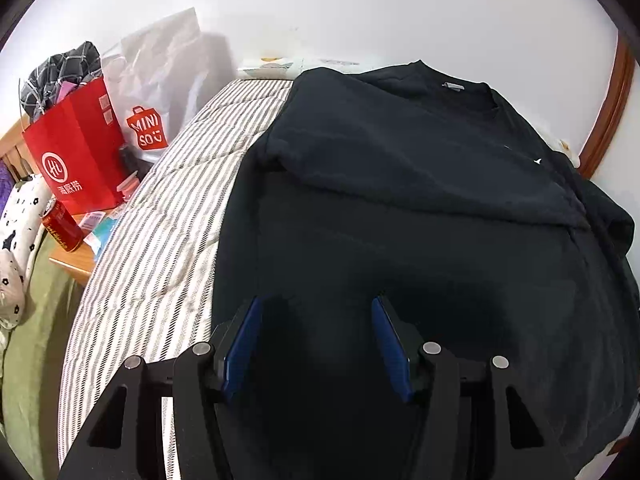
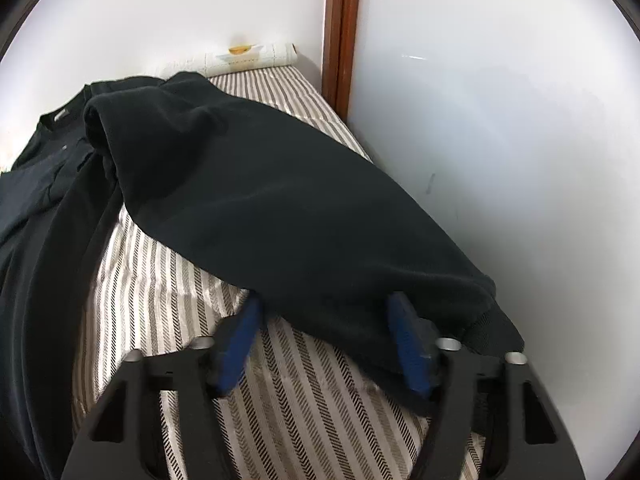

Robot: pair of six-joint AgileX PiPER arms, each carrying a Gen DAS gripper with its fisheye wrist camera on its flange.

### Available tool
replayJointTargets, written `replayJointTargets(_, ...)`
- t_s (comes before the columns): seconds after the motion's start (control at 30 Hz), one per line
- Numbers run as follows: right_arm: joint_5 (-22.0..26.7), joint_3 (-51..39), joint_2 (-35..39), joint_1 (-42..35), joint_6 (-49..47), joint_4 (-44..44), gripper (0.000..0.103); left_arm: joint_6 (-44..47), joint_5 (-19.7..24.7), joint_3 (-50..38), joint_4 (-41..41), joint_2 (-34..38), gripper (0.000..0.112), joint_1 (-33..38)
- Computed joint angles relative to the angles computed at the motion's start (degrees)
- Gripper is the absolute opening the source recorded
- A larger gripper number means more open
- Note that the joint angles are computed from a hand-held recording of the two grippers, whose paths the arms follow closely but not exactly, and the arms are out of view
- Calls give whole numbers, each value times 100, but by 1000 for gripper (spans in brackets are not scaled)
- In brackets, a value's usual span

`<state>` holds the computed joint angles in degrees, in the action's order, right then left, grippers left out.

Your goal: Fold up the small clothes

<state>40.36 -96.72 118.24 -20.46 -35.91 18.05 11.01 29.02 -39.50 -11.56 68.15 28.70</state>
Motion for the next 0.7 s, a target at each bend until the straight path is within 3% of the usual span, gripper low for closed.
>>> replayJointTargets(0.07, -145, -112, 87, 187, 438, -353, 18, 174, -44, 82, -54, -41, 56, 94)
replayJointTargets(0.17, 20, -360, 95, 225, 885, -471, 12, 768, 5, 157, -476, -20, 57, 369)
replayJointTargets(0.3, -195, -206, -465, 438, 909, -347, 11, 1968, 148, 246, -1362, -28, 57, 867)
replayJointTargets(0.4, -5, -345, -845, 733, 727, 122, 11, 2593, 220, 278, -1839, -17, 57, 1130)
replayJointTargets(0.57, 0, -651, -1313, 1839, 1032, 215, 11, 2632, 24, 245, -1694, -48, 60, 1169)
replayJointTargets(0.7, -30, -1168, -1133, 2752, 1263, 141, 11, 3392, 366, 177, -2287, -26, 61, 1597)
